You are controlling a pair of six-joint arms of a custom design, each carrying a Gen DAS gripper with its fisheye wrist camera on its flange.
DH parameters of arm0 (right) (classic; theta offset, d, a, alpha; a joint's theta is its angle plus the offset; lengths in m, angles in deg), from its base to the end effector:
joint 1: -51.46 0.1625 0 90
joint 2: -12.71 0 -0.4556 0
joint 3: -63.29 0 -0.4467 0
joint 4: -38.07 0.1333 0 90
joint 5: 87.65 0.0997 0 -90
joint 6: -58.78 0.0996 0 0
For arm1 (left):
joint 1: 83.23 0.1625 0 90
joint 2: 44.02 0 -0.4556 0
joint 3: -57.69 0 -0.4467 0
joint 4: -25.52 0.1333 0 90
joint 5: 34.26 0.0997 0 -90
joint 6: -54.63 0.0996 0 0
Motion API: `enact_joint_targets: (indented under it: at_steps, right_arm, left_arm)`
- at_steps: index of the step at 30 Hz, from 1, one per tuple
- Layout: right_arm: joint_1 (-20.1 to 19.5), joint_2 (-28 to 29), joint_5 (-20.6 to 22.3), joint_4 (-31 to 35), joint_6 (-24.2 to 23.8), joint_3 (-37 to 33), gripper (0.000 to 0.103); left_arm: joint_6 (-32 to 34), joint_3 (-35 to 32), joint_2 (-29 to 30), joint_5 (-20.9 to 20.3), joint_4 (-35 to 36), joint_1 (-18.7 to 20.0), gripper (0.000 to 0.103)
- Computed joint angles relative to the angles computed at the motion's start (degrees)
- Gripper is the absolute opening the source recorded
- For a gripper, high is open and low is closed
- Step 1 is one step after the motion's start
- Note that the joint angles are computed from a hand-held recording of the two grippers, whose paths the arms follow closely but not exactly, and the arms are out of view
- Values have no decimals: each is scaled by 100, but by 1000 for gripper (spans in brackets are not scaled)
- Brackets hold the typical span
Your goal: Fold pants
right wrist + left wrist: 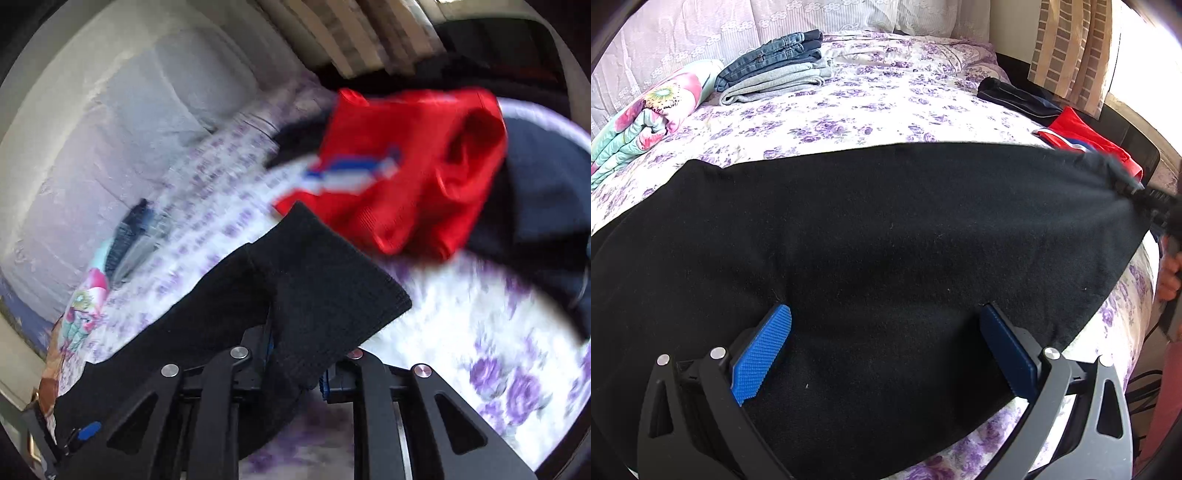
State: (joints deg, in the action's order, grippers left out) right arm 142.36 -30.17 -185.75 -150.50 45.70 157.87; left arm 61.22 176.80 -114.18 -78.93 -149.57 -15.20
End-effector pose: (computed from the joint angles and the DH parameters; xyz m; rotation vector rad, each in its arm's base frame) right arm 0.1310 -0.7489 0.1273 0.2459 -2.6853 1.1414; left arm -0.0239 -0.6048 0.2564 0.2637 2.3066 -0.8723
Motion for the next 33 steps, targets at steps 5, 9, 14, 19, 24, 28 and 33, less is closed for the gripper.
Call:
enact_joint_targets:
  at_steps: [5, 9, 14, 19, 24, 28, 33]
  right_arm:
    - [46, -40, -242, -122, 20, 89, 32]
    - [195, -216, -810, -558, 236, 378, 63]
    - [466, -354, -853, -1950, -107, 1046, 66]
    - [790, -188, 291, -1261, -856, 1192, 67]
    - [1552, 429, 1042, 411, -2402, 671, 67]
    - [2123, 1021, 1468, 1655, -3335, 117, 67]
    - [2805, 1786, 1308, 2363, -4116, -461, 68]
  left_arm:
    - [17, 7, 3, 2, -11, 3, 99]
    - [46, 29, -21, -71, -71, 25, 99]
    - [13, 92, -184, -296, 13, 36, 99]
    - [389, 405, -881, -162, -348, -34, 99]
    - [468, 528, -2224, 776, -81, 176, 99]
    - [-414, 21, -3063, 1104, 1653, 780, 99]
    - [-1385, -765, -3318, -188, 3262, 1910, 99]
